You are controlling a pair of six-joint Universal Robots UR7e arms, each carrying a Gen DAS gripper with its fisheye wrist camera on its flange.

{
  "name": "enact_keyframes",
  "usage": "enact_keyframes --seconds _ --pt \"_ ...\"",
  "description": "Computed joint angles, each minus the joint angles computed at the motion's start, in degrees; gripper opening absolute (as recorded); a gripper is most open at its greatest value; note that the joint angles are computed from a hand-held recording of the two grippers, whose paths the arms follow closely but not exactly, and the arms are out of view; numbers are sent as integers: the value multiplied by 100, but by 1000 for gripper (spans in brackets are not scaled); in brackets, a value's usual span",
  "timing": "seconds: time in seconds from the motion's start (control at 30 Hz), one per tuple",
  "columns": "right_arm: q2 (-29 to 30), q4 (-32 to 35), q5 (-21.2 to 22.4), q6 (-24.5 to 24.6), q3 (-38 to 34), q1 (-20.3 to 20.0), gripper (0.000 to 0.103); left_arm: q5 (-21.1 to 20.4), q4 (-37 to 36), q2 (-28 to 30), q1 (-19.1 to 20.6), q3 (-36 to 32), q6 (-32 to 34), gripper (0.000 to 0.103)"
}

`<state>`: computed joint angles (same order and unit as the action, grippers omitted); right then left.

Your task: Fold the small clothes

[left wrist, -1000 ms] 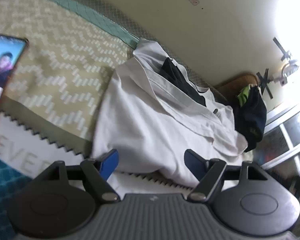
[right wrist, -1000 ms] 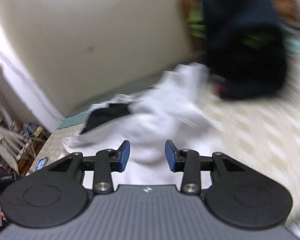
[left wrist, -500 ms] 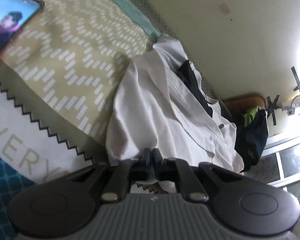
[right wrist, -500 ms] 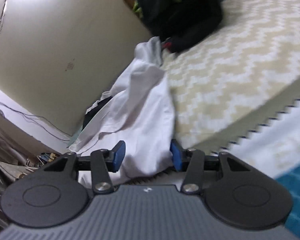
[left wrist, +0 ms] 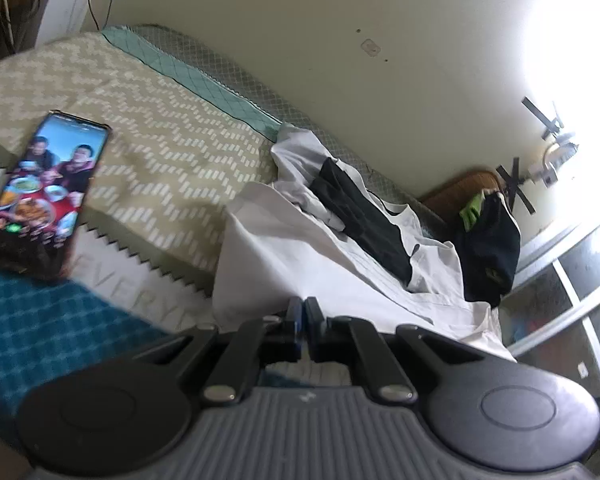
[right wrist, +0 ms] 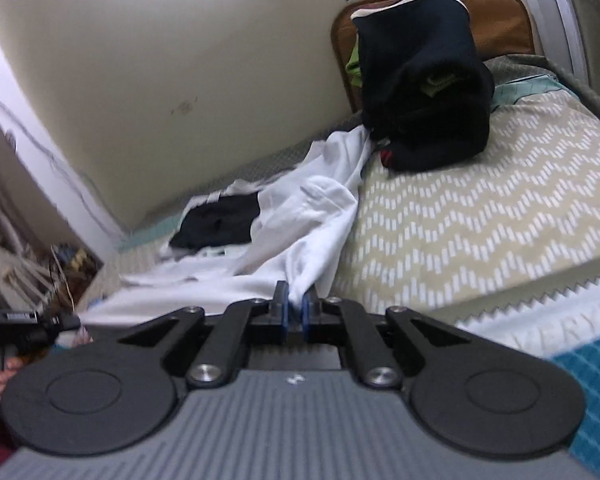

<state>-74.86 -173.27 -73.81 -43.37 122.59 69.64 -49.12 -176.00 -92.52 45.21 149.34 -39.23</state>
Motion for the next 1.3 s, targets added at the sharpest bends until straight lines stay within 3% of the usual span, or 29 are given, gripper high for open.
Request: enact_keyframes --seconds 0.17,0.27,0.3,0.37,0.43,0.5,0.57,0.63,0.7,0.8,0.83,0.9,1.0,1.03,1.1,1.17,1.2,1.27,1.3 --pt "-1 -106 -227 -88 272 -290 10 65 672 -115 -34 162 -384 4" --pt "153 -54 -518 377 57 -368 21 83 1398 -345 130 33 -545 7" --pt "123 -20 -394 585 -44 -445 30 222 1503 -513 75 38 -528 8" --pt "81 -317 -120 825 -158 -513 32 762 1745 -765 -157 -12 -435 12" --pt "149 -529 -118 852 -365 -375 32 1201 1690 -601 -240 -248 -70 16" --pt "381 -579 -172 749 -716 -111 32 1343 1279 -37 -134 -684 685 23" --pt "680 -507 -288 594 -1096 180 32 1324 703 720 83 -1240 1657 38" --pt "1096 -288 -372 413 -1622 498 32 1160 257 1491 349 -1903 2642 45" --pt "1615 64 -519 289 -2306 819 32 855 236 2178 720 -2708 3217 54" --pt "2374 624 -859 231 -3352 1165 39 500 445 3005 1255 -3857 3543 69" --pt "2656 892 -981 214 -3771 1266 43 452 535 3239 1412 -4191 3566 83" --pt "3186 1216 -1290 129 -4505 1446 53 349 701 3649 1715 -4788 3534 87" --pt "3866 1678 -1720 -60 -5524 1566 60 358 1447 4112 2041 -5576 3312 92" --pt "4107 1909 -1816 -6 -5919 1584 61 329 1636 4173 2132 -5709 3234 92" --pt "4525 2487 -1873 164 -6677 1569 63 217 1902 4288 2289 -5919 3027 81" --pt "4847 2781 -1923 285 -7201 1567 64 -203 2091 4301 2422 -5994 2982 46" --pt "5006 2987 -1901 257 -7464 1553 64 -326 2085 4310 2458 -5993 3038 43" --pt "5282 3357 -1954 200 -7907 1582 64 -234 1809 4367 2408 -5904 3361 23" --pt "5374 3375 -2020 152 -7994 1620 64 -136 1682 4399 2363 -5863 3467 19"
